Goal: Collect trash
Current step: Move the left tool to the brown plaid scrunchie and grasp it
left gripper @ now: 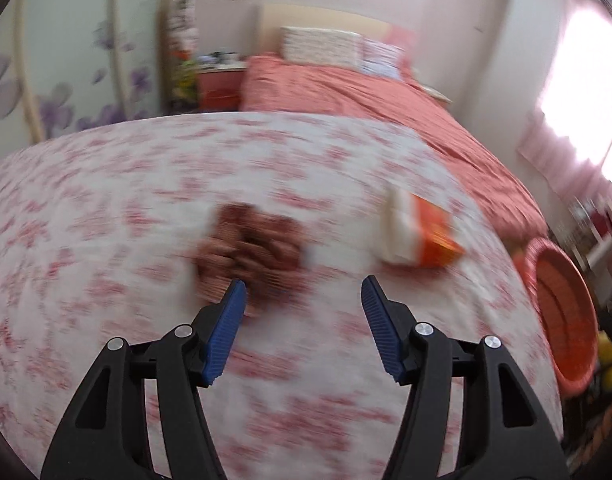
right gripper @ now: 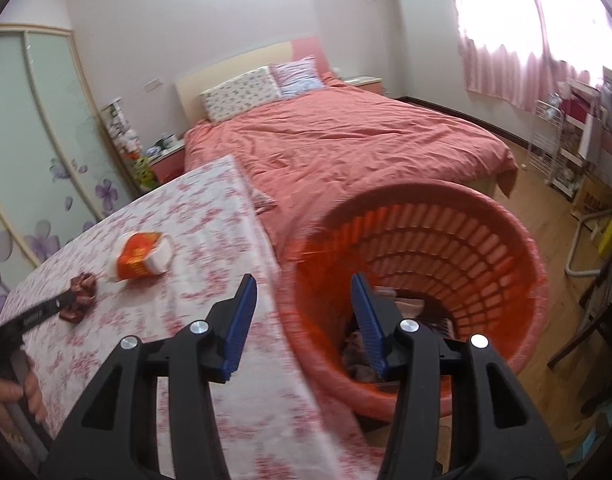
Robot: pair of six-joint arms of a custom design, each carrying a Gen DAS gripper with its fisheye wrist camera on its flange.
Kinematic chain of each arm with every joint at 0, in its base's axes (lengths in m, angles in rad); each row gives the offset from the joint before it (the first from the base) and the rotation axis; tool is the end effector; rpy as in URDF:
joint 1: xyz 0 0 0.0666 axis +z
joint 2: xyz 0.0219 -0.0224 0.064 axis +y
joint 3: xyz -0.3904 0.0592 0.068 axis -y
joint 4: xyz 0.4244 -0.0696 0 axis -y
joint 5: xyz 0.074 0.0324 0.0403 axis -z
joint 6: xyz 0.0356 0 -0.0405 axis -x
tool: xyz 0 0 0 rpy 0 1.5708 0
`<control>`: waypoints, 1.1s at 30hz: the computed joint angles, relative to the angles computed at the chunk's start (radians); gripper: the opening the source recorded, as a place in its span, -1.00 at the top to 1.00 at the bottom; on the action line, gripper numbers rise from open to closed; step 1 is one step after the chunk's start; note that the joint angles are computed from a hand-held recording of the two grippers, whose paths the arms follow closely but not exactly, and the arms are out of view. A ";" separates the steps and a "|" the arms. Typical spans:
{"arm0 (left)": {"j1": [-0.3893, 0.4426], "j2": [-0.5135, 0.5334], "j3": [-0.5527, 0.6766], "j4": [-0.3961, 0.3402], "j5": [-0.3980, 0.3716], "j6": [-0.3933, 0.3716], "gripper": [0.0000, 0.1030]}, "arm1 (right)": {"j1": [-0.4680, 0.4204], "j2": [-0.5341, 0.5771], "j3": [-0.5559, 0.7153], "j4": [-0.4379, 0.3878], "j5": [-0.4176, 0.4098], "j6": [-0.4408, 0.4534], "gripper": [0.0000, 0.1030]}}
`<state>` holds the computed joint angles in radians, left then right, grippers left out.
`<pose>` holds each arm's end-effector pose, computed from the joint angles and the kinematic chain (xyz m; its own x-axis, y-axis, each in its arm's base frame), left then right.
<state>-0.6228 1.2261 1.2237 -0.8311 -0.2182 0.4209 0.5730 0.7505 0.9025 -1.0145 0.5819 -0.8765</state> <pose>0.3709 -0.2573 0.4394 -0.7332 0.0354 -0.6791 0.1662 0.9777 -0.1284 0.2374 0.1294 0.4319 -0.5255 0.4250 -0.7370 0.3929 0.8896 0.2329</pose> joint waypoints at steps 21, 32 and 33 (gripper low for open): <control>0.118 0.087 0.024 0.017 0.139 -0.006 0.23 | 0.073 0.240 0.128 0.066 -0.045 0.072 0.04; 0.120 0.088 0.019 0.043 0.148 -0.032 0.75 | 0.076 0.350 0.189 0.099 -0.088 0.113 0.04; 0.126 0.081 0.015 0.045 0.148 -0.030 0.75 | 0.073 0.359 0.194 0.105 -0.094 0.119 0.04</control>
